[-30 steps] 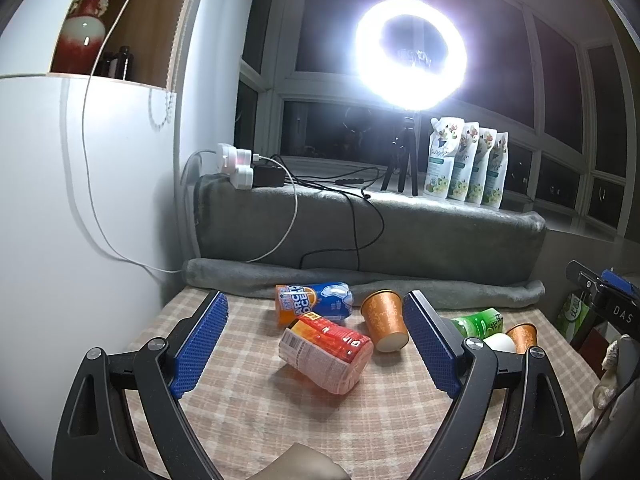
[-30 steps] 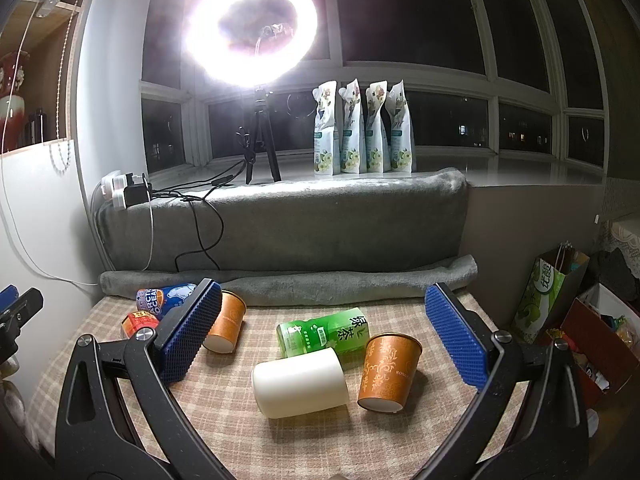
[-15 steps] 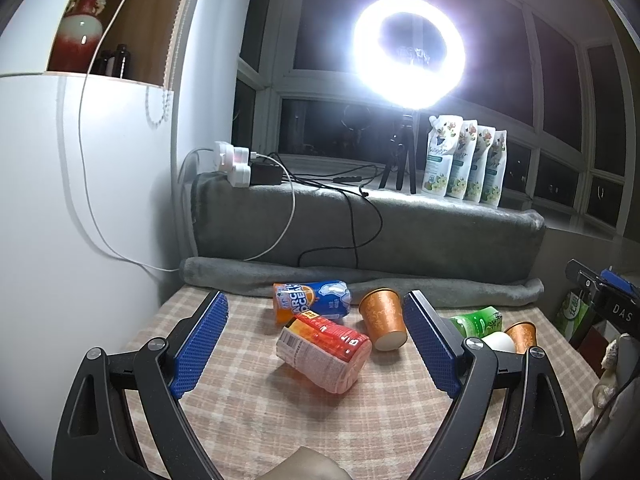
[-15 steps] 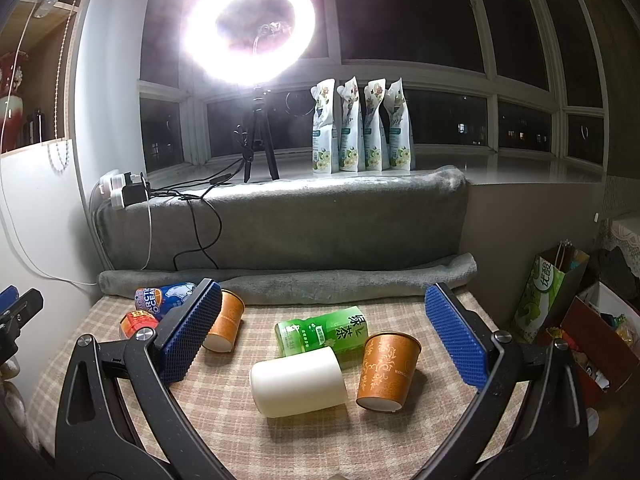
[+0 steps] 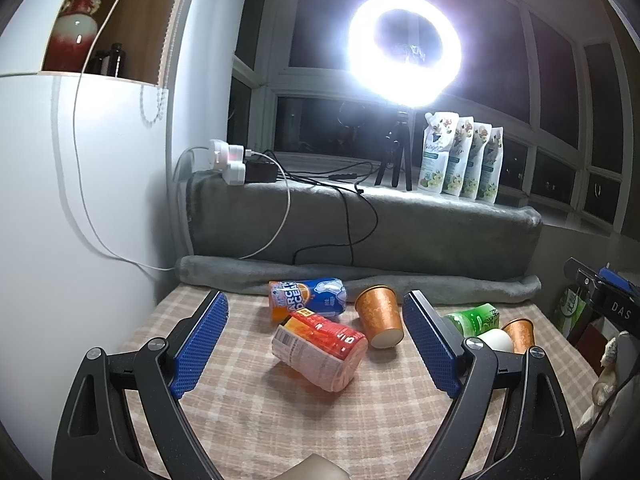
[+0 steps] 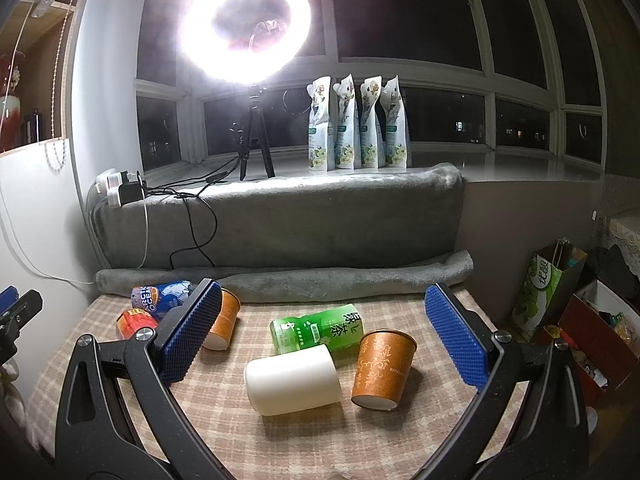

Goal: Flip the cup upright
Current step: 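Reach the right gripper to the lying orange cup and close around it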

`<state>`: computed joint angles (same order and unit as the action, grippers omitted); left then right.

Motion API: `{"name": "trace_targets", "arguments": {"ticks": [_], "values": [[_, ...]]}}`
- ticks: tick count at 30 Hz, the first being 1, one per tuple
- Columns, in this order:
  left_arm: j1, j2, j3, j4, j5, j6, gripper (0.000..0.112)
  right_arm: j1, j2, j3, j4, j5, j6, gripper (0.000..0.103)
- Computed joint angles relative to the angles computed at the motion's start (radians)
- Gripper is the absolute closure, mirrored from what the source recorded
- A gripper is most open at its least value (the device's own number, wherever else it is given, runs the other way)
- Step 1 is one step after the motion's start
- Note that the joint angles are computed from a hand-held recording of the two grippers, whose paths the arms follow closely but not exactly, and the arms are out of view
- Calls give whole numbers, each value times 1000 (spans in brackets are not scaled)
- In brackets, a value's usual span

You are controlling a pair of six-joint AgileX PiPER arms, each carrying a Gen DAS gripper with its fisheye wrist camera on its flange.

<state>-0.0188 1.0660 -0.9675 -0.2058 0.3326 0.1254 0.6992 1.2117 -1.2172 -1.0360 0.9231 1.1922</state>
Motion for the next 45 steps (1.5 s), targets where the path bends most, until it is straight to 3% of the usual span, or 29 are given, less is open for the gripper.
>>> {"name": "trace_targets", "arguments": {"ticks": [11,17,21,27,31,33,40,45], "values": [[39,28,-19,-133,42,128,23,-199,-56,32,216,-69,-150,0],[50,47,-26,-205,80,193,23,-401,-46,32,494,-171,-379,0],[53,53,-25,-230,100,223,23,-550,-5,22,760,-205,-594,0],[49,64,-23,-254,128,251,23,-731,103,7,1163,-182,-940,0],[52,64,-14,-268,140,265,23,-796,190,-12,1322,-151,-1075,0],[57,64,-10,-278,145,273,23,-821,229,-23,1390,-131,-1122,6],[76,61,-4,-298,160,294,23,-859,328,-59,1506,-91,-1197,9],[88,59,-5,-308,167,297,23,-869,390,-97,1537,-67,-1206,18]]}}
